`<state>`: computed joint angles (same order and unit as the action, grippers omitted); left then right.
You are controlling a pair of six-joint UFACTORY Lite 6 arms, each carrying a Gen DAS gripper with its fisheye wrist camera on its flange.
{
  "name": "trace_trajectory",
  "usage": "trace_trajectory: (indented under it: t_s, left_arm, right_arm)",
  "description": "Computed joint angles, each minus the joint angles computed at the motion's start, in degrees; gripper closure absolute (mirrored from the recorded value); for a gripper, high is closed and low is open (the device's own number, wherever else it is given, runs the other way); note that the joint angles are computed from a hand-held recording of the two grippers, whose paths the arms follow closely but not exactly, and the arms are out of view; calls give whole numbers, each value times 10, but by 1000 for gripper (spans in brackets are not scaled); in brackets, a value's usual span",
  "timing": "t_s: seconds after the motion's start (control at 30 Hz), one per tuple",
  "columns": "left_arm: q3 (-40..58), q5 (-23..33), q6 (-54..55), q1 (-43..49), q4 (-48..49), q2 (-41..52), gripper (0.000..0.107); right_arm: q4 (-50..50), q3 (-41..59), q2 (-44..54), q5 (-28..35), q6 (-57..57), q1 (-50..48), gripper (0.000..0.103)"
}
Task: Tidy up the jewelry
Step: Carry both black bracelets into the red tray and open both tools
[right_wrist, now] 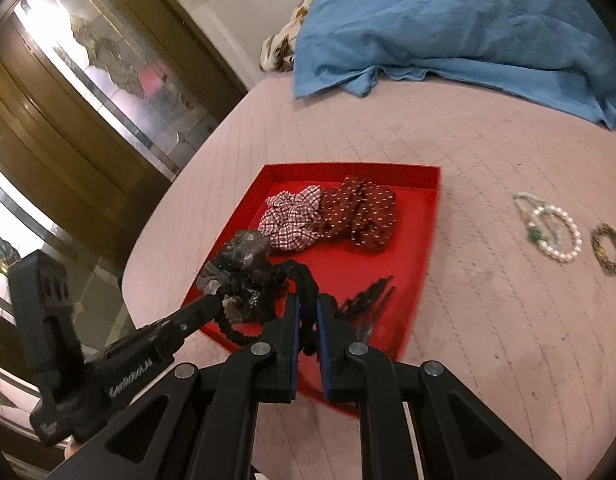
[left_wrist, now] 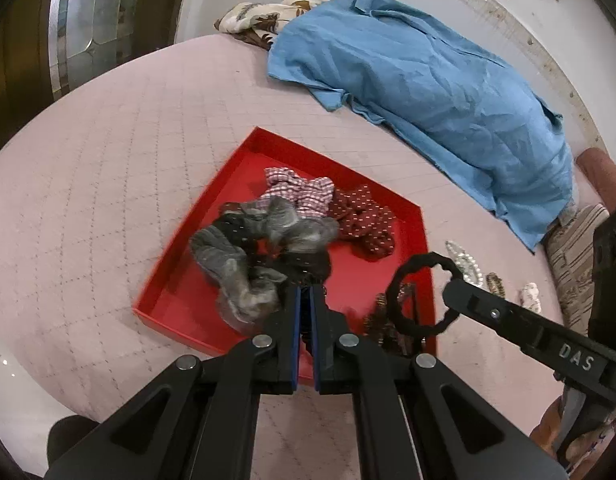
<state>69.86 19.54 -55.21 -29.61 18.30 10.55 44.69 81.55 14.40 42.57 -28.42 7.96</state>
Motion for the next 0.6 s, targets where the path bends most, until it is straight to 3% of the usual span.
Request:
trace_trajectory:
  t_s: [0.6]
  left_arm:
    - [-9, -9, 51, 17, -45, 18, 102]
  right_arm:
    - [-86, 74, 116, -40, 74, 61, 92]
